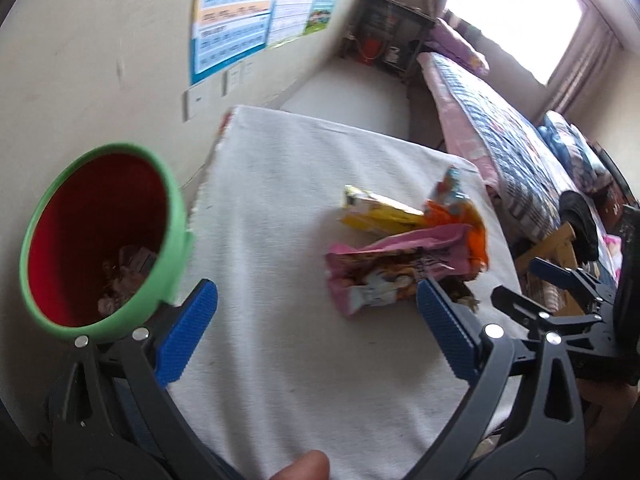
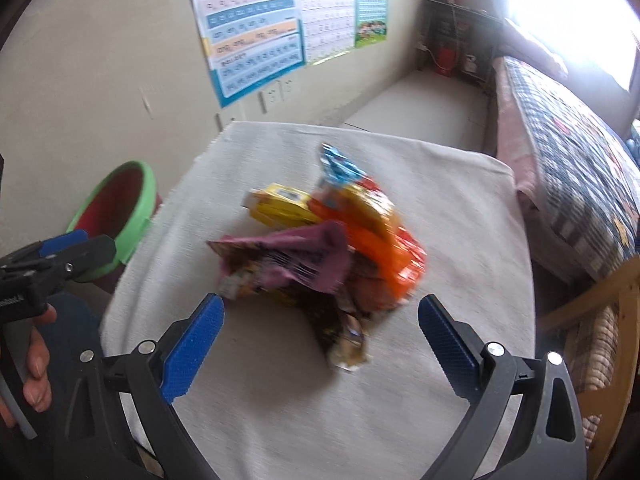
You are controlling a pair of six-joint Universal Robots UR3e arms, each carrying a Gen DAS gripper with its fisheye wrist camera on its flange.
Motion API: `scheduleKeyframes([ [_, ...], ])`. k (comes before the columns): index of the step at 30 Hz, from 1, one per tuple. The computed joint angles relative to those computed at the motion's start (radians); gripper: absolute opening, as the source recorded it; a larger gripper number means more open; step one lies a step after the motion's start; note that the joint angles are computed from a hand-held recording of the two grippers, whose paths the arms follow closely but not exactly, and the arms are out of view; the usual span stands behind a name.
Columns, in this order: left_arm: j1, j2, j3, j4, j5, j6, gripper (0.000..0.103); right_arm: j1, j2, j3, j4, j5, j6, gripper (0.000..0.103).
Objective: Collect trash
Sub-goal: 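Move both open grippers back from the bucket toward the trash pile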
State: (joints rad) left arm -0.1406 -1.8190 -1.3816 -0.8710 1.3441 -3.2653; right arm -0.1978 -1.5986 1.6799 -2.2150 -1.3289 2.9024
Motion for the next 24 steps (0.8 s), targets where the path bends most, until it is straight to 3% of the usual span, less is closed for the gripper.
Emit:
scheduleKeyframes([
  [7,-0.079,-0.087,0.126,-0.090,0.047,0.040,0.098,-0.084,-0.036,0.057,-0.002,0.033,-0.039,0.094],
  [11,-0.093,-0.134,0.183,-0.146,0.027,0.090,0.098,-0.100,-0.029,0.058,-0.008,0.044,-0.051,0.094],
  [24,-0.151,-0.280,0.331,-0.199,0.047,0.216,0.097,-0.147,0.024,0.061,-0.030,0.057,-0.085,0.094],
])
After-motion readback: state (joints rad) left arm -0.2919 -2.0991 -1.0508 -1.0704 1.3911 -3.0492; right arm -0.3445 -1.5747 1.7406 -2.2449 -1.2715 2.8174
